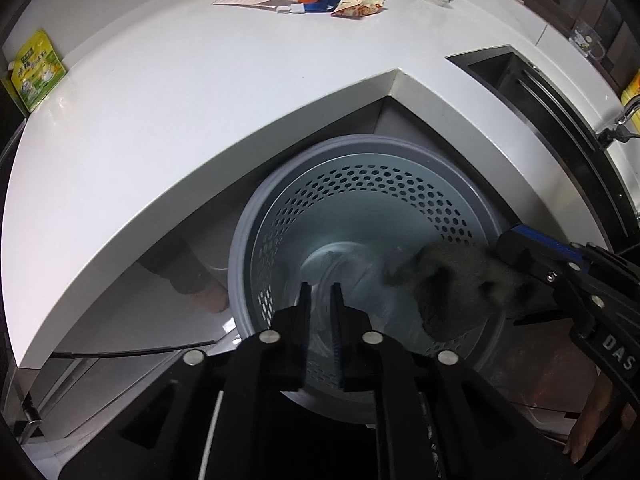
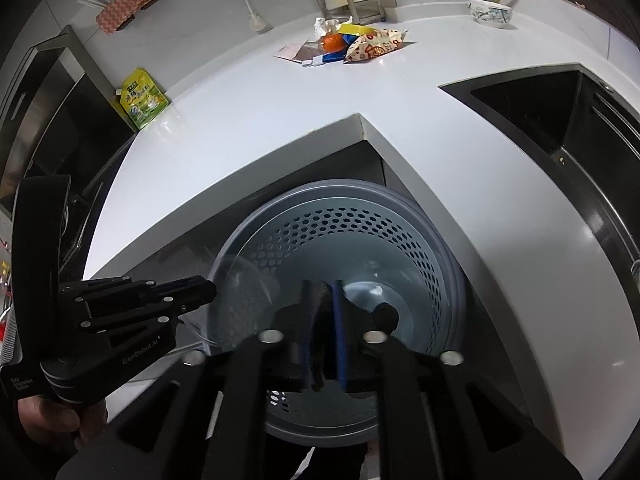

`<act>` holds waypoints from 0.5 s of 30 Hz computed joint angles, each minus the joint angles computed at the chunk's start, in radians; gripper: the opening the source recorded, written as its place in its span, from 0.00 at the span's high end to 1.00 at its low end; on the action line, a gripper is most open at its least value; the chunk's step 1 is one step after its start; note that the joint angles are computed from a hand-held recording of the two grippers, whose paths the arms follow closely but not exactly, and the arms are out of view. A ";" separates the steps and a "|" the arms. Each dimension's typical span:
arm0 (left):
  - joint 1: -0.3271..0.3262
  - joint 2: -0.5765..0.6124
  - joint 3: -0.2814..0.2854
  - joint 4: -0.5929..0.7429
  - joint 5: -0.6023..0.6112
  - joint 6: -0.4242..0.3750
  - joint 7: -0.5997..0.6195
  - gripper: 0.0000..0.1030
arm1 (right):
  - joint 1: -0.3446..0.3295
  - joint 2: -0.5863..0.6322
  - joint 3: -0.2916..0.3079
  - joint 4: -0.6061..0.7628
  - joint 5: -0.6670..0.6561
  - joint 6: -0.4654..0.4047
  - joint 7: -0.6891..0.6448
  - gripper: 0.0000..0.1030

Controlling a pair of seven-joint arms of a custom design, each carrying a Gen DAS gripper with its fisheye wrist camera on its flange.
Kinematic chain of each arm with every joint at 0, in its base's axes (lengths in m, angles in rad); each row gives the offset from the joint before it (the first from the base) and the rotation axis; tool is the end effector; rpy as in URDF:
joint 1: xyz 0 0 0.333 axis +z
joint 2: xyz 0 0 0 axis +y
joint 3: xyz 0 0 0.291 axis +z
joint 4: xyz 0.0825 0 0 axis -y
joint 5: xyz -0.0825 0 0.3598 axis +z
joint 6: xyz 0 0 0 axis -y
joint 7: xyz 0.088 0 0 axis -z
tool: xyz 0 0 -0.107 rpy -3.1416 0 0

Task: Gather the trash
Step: 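Carry the cup and cloth to the wastebasket and open both tools, then move both tools back toward the remaining trash on the counter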

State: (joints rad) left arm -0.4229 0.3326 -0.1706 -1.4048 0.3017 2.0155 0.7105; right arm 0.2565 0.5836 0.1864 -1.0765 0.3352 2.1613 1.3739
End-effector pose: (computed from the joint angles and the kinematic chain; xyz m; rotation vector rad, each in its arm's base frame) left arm 0.5620 -0.3377 0.5284 -2.2114 1.8219 -0.3870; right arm 0.6646 0.2824 0.5372 -2.1197 1.3057 0.0180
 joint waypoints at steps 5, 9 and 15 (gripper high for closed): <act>-0.006 -0.014 0.004 -0.015 0.025 0.004 -0.028 0.46 | -0.004 -0.001 0.000 0.000 0.003 0.003 -0.001 0.75; -0.004 -0.011 0.003 -0.002 0.031 -0.008 -0.029 0.46 | -0.005 0.002 0.000 0.005 0.005 0.000 0.002 0.75; -0.005 -0.006 0.006 0.032 0.043 -0.031 -0.031 0.46 | -0.012 0.000 0.004 0.018 0.016 -0.013 -0.006 0.73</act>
